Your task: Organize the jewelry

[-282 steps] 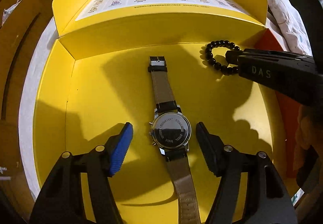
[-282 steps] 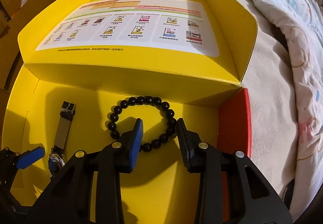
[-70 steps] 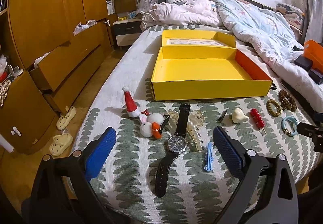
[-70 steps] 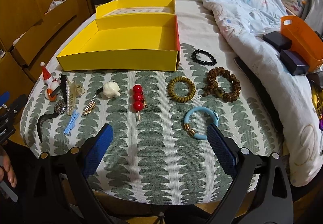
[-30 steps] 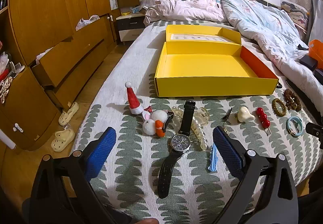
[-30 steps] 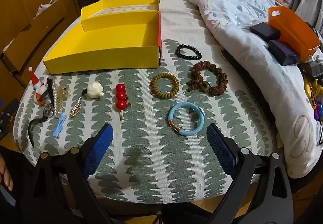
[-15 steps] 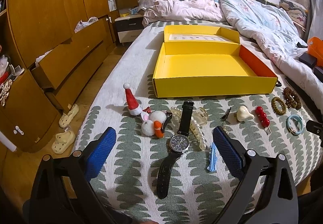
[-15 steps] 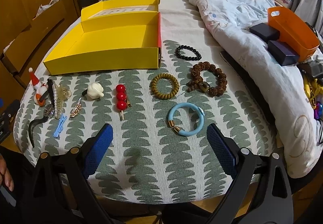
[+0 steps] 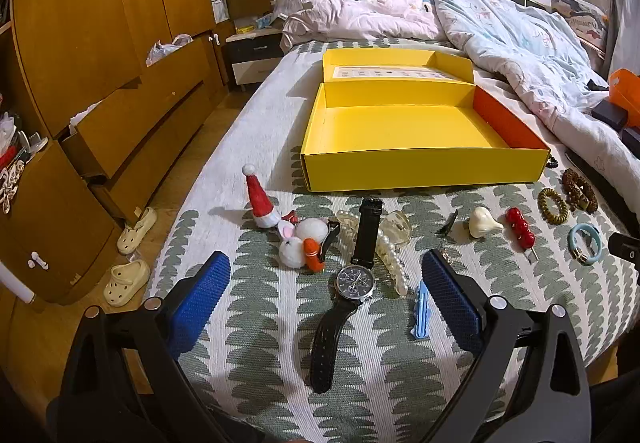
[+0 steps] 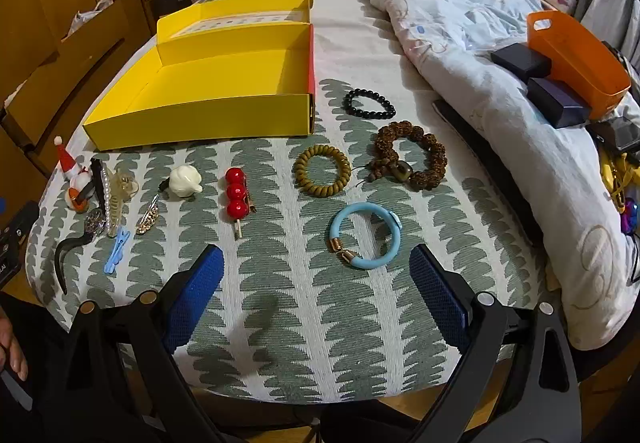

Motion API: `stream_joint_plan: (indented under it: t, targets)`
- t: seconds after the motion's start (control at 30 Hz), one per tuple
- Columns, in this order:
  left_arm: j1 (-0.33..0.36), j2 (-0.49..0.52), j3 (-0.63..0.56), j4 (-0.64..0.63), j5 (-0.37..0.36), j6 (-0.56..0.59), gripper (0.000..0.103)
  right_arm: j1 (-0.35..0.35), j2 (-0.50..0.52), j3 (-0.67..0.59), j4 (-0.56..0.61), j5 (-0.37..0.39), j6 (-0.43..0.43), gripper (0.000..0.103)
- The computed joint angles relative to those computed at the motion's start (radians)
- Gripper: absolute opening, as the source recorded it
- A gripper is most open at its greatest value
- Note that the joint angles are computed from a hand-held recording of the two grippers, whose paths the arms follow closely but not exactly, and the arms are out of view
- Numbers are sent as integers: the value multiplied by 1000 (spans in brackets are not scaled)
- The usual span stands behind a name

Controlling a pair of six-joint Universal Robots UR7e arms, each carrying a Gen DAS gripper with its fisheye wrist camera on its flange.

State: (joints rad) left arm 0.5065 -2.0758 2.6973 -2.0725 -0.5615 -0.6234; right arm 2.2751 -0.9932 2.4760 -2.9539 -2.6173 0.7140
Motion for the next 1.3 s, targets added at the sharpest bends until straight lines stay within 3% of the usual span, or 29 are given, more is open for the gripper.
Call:
stream_joint_plan:
  t: [1.3]
  targets:
    - [46, 34, -2, -76, -15, 69, 95, -3, -21, -10, 107, -14, 72, 94]
